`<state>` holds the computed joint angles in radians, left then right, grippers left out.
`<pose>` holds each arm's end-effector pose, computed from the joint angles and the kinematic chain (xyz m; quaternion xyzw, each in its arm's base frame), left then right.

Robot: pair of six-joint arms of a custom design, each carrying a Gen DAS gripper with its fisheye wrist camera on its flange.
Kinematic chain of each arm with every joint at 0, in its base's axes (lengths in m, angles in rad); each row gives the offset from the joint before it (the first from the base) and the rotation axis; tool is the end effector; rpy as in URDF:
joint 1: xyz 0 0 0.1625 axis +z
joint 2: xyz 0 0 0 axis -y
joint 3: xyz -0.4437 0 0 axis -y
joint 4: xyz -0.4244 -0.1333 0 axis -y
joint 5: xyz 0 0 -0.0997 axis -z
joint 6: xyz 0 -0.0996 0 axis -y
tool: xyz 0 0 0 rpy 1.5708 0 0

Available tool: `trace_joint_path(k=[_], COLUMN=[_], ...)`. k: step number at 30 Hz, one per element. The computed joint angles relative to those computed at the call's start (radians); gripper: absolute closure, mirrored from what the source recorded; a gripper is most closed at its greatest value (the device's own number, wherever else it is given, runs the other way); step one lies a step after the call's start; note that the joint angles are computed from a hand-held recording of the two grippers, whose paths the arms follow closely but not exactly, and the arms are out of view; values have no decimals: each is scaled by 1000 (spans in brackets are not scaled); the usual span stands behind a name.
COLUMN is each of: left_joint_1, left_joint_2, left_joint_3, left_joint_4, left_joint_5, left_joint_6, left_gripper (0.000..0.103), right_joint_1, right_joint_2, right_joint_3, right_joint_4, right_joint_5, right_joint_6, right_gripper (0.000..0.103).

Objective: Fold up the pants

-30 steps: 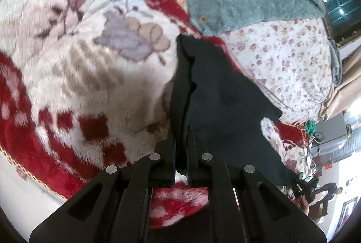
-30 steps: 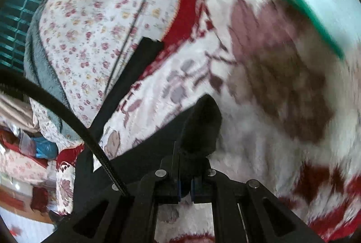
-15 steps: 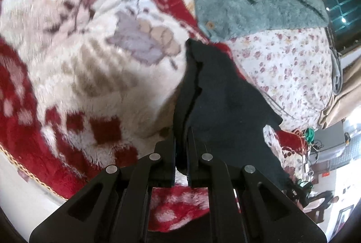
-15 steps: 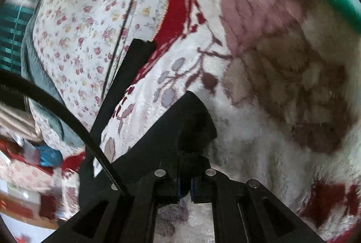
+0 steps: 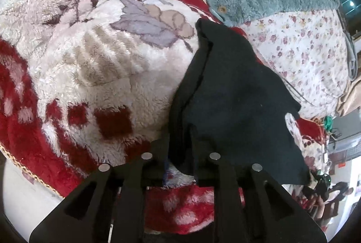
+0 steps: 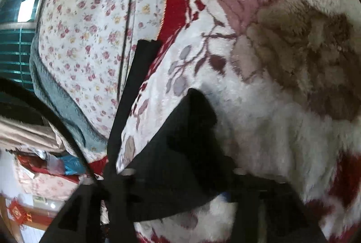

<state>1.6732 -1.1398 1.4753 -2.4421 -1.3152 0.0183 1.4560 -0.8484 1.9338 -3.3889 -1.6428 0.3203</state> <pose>0.2314 -0.7011 0.3939 -0.0739 0.9542 -0.2547 0.1385 0.0529 -0.6422 0.1128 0.2140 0.9083 -0.3595 0.0033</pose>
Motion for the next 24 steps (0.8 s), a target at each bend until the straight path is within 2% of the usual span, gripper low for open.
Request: trace_joint_path(k=[1, 4, 5, 8, 10, 13, 15, 19, 22, 24], left_joint_1=[4, 19, 20, 22, 20, -19, -65, -166, -216, -234], left_joint_2=[-2, -18, -24, -51, -75, -91, -81, 6, 116, 195], left_joint_3=[-5, -7, -3, 18, 37, 54, 54, 13, -40, -95], left_joint_4=[12, 18, 7, -64, -147, -238, -278, -307, -314, -289], left_joint_5=[-10, -41, -31, 22, 55, 66, 41, -72, -129, -138], left_joint_6=[3, 2, -1, -23, -55, -27, 4, -3, -75, -101], left_gripper=[86, 86, 84, 52, 51, 51, 51, 47, 47, 47], right_joint_1=[13, 47, 56, 94, 119, 162, 175, 172, 142, 114], right_joint_2=[-9, -37, -44, -71, -81, -83, -76, -29, 48, 110], right_joint_3=[8, 35, 41, 59, 58, 16, -32, -203, -376, -489], right_joint_4=[8, 27, 28, 25, 19, 30, 64, 191, 319, 372], right_joint_5=[-17, -89, -113, -219, -282, -358, -352, -240, -163, -122], right_joint_6=[-5, -28, -37, -82, -117, -198, -240, -268, -202, -147], right_gripper=[36, 35, 35, 35, 35, 35, 35, 35, 35, 35])
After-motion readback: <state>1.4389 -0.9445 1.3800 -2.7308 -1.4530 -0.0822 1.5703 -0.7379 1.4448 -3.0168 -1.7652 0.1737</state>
